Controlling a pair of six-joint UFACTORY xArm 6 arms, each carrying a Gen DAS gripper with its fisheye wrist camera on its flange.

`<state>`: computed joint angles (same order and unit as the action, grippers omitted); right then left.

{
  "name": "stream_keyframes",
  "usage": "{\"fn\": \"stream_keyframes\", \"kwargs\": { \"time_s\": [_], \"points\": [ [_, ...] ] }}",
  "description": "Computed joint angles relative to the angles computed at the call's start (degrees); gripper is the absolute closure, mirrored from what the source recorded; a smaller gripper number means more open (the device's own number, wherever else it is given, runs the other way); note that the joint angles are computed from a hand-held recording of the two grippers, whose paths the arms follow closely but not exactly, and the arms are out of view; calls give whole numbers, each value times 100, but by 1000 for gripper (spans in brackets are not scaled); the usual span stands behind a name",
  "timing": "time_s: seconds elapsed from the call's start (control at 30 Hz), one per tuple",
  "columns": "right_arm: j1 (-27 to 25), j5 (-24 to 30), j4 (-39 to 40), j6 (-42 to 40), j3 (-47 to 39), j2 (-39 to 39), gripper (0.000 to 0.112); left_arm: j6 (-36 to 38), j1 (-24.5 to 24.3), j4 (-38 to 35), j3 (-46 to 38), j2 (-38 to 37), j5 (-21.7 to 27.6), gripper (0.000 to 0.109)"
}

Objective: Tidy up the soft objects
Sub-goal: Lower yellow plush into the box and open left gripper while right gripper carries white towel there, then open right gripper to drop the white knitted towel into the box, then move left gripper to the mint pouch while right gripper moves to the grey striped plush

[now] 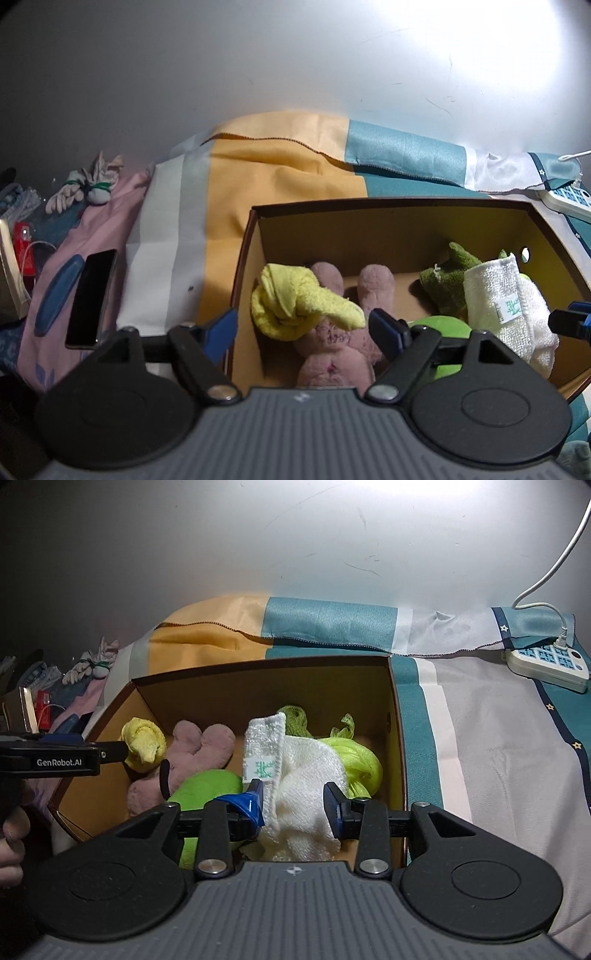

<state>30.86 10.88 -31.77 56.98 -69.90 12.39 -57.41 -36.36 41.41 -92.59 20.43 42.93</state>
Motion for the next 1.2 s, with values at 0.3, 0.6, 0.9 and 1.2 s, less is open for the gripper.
{"fn": "stream_keyframes", "kwargs": {
  "time_s": [0.3,0.6,0.9,1.2],
  "points": [
    [-2,-66,-1426,1668,419,-699,93,-446,-348,344,267,-523,547,25],
    [162,17,-2942,3363,789,-1293,93,-823,-757,679,642,-1019,1104,22],
    [362,142,-3600,4128,1190,-1756,92,-986,-1109,757,1034,-1364,1290,12],
    [576,153,-3230,3932,1718,-2196,92,-997,-1433,658,1249,-1510,1442,11]
  ]
}}
